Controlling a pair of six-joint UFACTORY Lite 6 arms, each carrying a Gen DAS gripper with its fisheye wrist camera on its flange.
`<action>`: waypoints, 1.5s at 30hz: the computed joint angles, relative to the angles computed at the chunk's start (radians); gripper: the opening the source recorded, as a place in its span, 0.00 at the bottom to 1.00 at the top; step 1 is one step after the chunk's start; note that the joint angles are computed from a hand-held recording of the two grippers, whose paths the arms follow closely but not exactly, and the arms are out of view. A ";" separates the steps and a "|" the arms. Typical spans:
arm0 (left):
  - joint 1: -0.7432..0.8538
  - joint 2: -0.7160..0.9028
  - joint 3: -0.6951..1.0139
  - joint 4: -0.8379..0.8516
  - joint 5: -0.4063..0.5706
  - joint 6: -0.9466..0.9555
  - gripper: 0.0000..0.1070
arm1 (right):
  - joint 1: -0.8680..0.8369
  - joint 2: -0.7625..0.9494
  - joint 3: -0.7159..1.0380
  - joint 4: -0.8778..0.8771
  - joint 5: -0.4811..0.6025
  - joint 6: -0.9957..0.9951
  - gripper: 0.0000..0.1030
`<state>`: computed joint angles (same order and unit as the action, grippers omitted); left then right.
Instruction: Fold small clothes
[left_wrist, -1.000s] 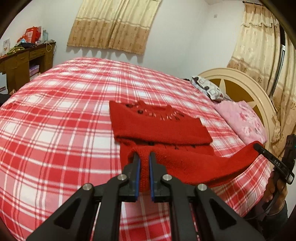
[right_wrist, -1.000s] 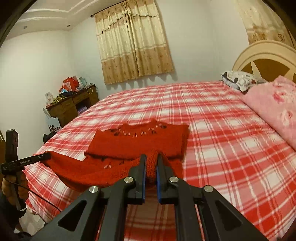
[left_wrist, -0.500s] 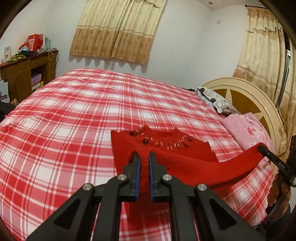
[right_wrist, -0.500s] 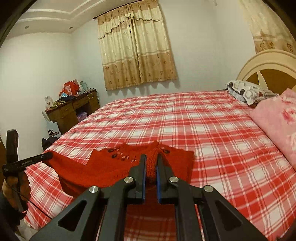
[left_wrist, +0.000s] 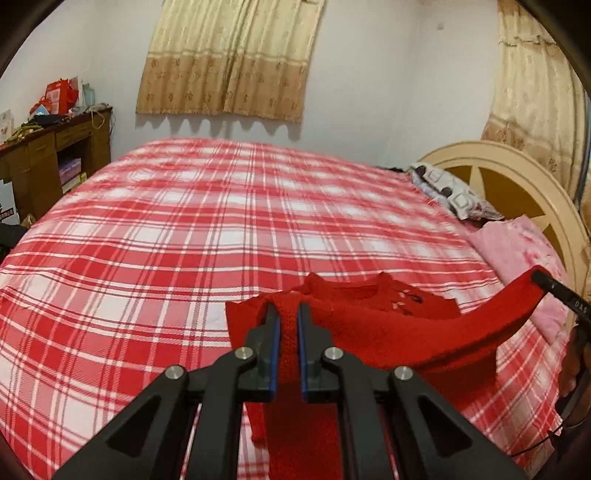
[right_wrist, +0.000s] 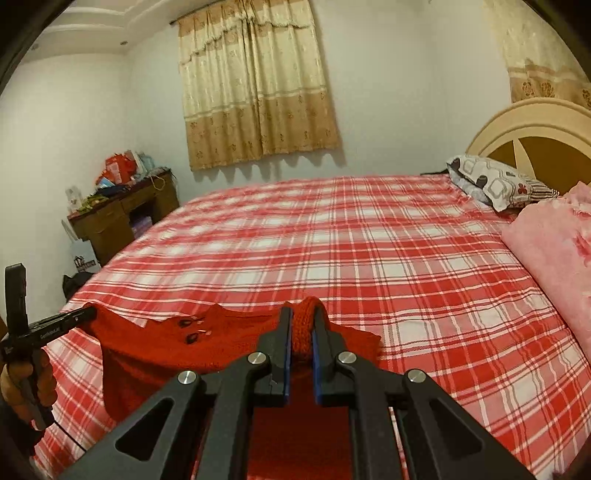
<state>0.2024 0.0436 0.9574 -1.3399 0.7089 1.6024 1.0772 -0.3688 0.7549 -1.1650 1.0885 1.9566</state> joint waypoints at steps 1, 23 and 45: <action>-0.017 0.033 0.022 -0.002 -0.017 -0.004 0.08 | -0.037 0.013 -0.003 -0.005 -0.034 -0.004 0.08; -0.114 0.309 0.157 -0.196 -0.261 0.109 0.53 | -0.522 0.275 -0.093 -0.275 -0.491 0.230 0.73; -0.222 0.407 0.147 -1.240 -0.560 1.163 0.84 | -0.539 0.611 0.196 -0.235 -0.578 0.073 0.73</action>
<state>-0.0200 0.4507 1.1044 -2.5795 0.1490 2.7652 0.5378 0.2426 0.9504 -1.4000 0.5102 2.0296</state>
